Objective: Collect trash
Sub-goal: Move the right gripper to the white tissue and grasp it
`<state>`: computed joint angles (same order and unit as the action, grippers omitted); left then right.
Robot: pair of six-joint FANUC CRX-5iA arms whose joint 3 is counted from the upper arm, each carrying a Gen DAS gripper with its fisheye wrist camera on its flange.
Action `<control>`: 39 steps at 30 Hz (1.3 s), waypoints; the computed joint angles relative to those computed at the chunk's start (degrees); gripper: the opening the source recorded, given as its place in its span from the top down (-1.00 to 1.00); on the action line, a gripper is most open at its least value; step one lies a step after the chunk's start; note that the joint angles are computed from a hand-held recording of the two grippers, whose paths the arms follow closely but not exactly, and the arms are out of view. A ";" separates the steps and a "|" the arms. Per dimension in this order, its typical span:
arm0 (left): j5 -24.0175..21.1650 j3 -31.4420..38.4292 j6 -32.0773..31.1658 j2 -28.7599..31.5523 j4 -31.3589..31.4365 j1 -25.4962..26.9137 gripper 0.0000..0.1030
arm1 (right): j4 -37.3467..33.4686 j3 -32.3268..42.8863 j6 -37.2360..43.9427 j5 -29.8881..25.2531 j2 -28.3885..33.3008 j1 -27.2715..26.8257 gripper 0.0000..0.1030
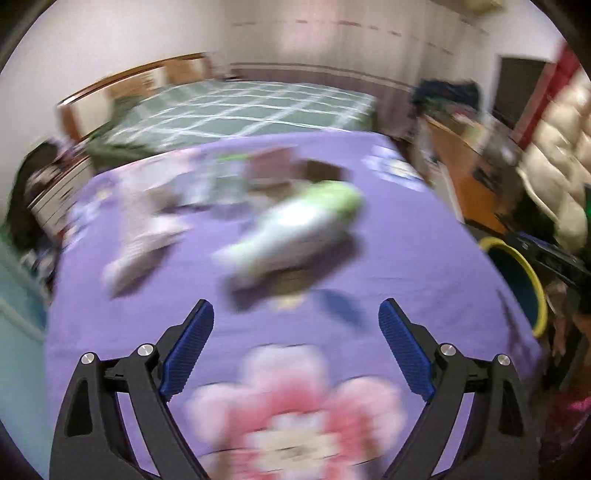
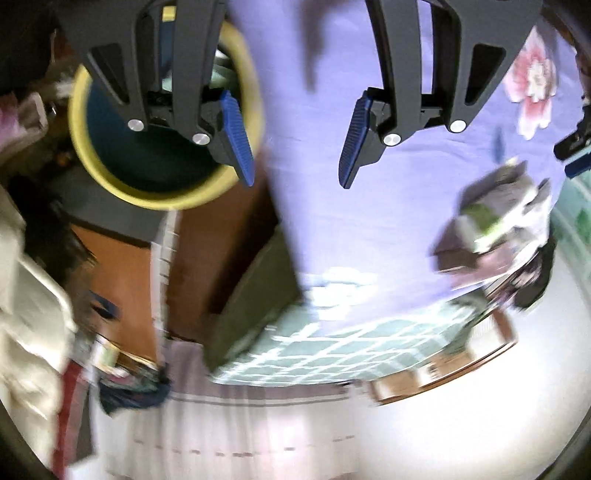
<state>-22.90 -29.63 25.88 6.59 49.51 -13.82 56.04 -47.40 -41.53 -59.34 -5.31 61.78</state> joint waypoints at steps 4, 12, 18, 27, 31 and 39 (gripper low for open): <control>3.05 -0.33 0.47 0.29 1.22 5.66 -0.74 | 4.51 7.21 6.56 6.82 6.66 -3.77 0.12; 6.96 5.52 13.47 5.30 -10.08 13.95 -0.76 | 9.13 24.10 18.47 18.23 20.03 -7.96 0.12; 6.59 10.74 23.52 9.20 -17.87 17.11 -0.76 | 1.83 38.48 31.39 23.31 30.03 -9.13 0.12; 6.96 11.51 20.22 10.98 -12.07 17.55 -0.76 | -15.58 61.05 51.45 18.74 43.35 -10.02 0.11; 6.78 11.35 18.97 11.30 -9.88 18.07 -0.77 | -20.93 68.33 56.88 15.28 47.63 -10.72 0.12; 6.02 12.60 19.30 12.79 -9.12 18.48 -0.77 | -27.91 78.29 63.91 9.27 53.34 -11.41 0.71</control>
